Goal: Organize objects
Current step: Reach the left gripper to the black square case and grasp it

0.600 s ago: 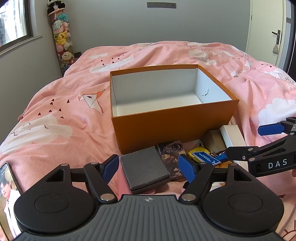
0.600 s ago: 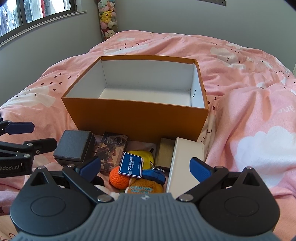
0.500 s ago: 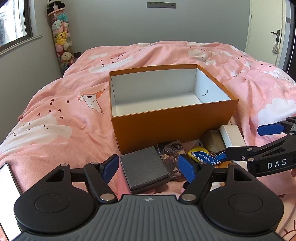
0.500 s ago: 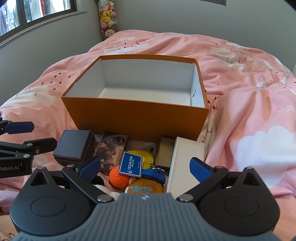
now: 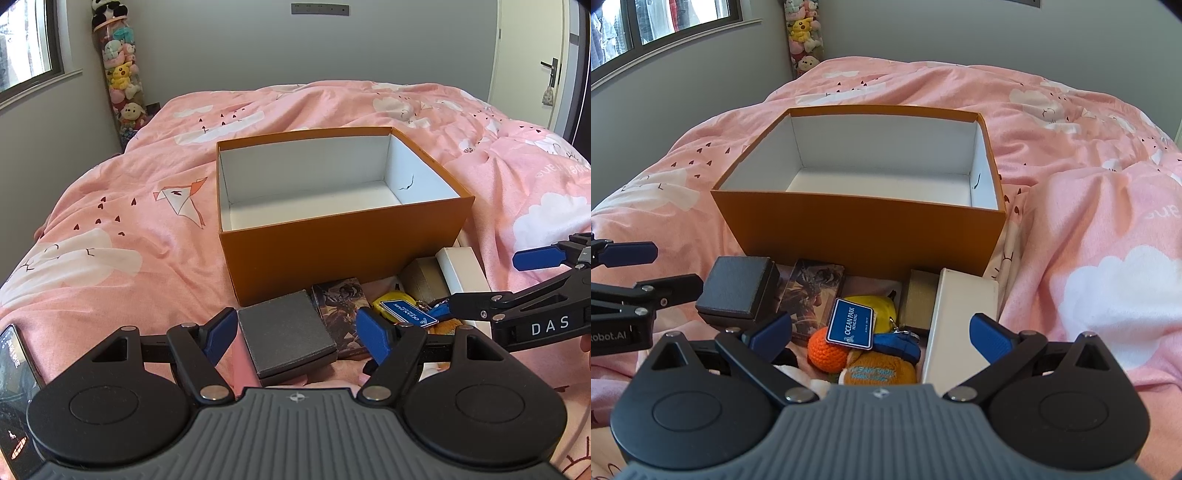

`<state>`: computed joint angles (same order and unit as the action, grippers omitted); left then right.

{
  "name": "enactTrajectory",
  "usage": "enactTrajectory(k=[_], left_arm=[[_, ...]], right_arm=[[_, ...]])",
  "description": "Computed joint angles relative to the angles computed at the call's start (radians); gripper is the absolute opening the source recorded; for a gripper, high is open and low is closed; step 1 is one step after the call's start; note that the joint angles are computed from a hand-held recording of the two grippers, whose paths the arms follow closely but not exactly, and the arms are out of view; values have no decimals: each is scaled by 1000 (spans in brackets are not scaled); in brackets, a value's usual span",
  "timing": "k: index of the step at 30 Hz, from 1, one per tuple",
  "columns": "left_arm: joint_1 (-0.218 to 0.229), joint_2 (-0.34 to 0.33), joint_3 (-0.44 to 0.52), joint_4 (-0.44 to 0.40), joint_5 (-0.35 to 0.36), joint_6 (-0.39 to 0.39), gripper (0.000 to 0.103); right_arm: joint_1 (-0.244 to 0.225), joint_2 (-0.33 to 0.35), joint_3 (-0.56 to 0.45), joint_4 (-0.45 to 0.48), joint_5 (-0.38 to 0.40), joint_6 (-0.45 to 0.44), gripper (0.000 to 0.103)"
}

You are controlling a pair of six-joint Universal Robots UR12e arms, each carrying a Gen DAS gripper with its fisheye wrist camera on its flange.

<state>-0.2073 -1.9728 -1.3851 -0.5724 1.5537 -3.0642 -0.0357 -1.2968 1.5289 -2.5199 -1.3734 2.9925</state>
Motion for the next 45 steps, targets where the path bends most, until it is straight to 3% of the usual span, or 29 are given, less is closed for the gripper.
enactTrajectory(k=[10, 12, 16, 20, 26, 31, 42, 45], left_arm=[[28, -3, 29, -101, -42, -47, 82], [37, -8, 40, -130, -56, -68, 82], [54, -27, 68, -192, -115, -121, 83], [56, -55, 107, -259, -107, -178, 85], [64, -89, 162, -337, -137, -260, 85], [46, -123, 213, -381, -90, -273, 87], [10, -182, 298, -463, 17, -206, 90], [9, -188, 304, -478, 12, -190, 90]], right_arm=[[-10, 7, -13, 23, 56, -1, 101], [-14, 12, -25, 38, 81, -9, 95], [-11, 36, -75, 127, 133, -67, 72], [2, 72, -137, 224, 164, -135, 63], [21, 133, -216, 304, 156, -201, 63], [28, 173, -264, 351, 140, -230, 63], [11, 212, -298, 382, 136, -193, 64], [7, 218, -302, 386, 137, -179, 64]])
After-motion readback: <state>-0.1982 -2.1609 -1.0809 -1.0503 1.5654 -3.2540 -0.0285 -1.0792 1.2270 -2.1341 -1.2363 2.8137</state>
